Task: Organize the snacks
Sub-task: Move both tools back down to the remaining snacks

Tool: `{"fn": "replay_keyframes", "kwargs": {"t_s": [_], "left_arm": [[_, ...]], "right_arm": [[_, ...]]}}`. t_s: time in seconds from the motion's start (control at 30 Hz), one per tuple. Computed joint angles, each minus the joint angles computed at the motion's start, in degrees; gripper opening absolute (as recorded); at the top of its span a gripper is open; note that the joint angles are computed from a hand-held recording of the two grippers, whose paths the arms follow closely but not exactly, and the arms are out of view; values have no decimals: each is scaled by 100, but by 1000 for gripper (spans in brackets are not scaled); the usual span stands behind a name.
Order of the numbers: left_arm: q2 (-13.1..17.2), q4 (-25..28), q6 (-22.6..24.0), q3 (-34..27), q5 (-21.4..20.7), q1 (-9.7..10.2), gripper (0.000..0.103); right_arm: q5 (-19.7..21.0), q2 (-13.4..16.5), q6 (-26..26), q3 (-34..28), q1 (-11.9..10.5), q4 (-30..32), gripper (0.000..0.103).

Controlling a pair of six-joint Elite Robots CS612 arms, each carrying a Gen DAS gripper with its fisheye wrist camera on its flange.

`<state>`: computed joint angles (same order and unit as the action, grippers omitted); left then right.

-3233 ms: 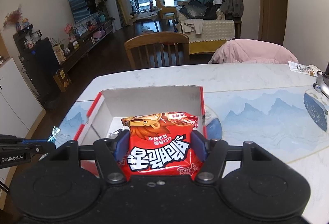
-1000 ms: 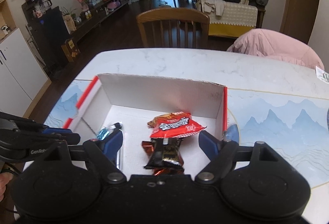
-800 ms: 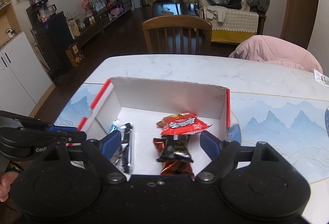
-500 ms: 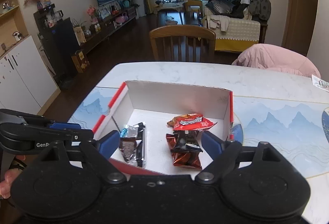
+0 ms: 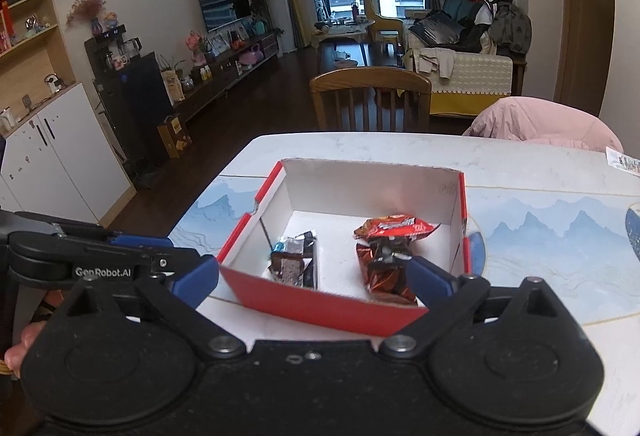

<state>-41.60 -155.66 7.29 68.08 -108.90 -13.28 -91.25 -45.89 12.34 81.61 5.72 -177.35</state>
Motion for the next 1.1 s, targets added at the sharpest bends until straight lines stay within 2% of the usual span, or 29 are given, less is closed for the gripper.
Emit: {"fn": "replay_keyframes", "kwargs": {"t_s": [0.07, 0.37, 0.43, 0.5, 0.57, 0.87, 1.1], "left_arm": [[-38, -226, -72, 125, -60, 33, 67], [-156, -517, -180, 531, -52, 135, 71], [-181, -678, -275, 650, -104, 171, 74], [-204, -876, -343, 783, -120, 196, 84], [-216, -937, -327, 875, -102, 210, 84], [-153, -203, -434, 943, 226, 163, 84], [-16, 739, -348, 764, 210, 97, 84]], "right_arm": [[12, -20, 49, 79, 8, -77, 101], [-29, -29, 143, 413, 83, -391, 103], [-29, -24, 159, 465, 103, -384, 103], [-71, -18, 192, 519, 129, -377, 103], [-138, 2, 248, 538, 156, -293, 103], [-261, 90, 1155, 558, 202, 314, 103], [-214, 162, 1517, 460, 204, 775, 102]]}}
